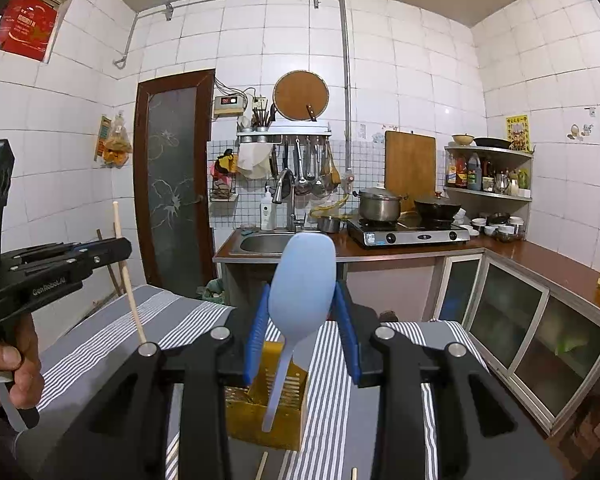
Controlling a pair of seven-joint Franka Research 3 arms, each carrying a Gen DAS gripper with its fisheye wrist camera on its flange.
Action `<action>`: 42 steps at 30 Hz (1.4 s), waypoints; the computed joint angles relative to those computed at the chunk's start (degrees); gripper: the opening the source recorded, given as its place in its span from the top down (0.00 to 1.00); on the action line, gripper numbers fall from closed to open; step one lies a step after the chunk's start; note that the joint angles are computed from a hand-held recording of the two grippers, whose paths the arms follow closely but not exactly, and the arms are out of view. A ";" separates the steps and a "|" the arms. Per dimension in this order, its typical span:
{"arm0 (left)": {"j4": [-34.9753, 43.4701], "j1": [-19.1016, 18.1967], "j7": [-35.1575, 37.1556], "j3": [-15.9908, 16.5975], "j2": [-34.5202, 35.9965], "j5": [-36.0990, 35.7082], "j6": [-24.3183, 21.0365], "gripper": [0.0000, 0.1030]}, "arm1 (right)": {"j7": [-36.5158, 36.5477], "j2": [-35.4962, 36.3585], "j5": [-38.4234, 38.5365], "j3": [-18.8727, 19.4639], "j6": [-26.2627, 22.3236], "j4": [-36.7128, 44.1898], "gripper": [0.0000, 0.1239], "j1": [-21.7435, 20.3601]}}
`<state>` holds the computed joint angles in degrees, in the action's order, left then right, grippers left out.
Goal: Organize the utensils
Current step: 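Lift the chopstick with the left tool while the right tool carries the blue spoon to the holder, then lower the chopstick and blue spoon into the yellow holder and open both tools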
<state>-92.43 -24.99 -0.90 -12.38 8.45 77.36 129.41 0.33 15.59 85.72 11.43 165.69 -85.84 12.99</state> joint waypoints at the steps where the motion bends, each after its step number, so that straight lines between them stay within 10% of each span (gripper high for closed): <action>1: 0.55 -0.02 0.12 0.02 0.36 0.12 -0.01 0.96 | -0.12 0.16 -0.03 0.05 0.15 0.27 0.73 0.10; 15: 6.82 -0.78 1.09 2.41 4.86 2.47 2.42 0.96 | 3.03 4.90 -4.83 2.09 1.42 5.84 0.73 0.24; 38: 11.37 0.01 3.43 7.85 12.42 -4.78 9.08 0.95 | 28.74 20.53 -35.82 4.67 2.38 20.14 0.66 1.81; 42: 10.78 0.01 3.51 8.40 12.92 -6.27 8.90 0.64 | 34.06 21.99 -41.07 4.39 1.48 21.30 0.45 1.82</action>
<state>-81.65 -24.98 2.61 -3.98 21.37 71.10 138.30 34.39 37.58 44.66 15.82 167.17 -64.54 14.81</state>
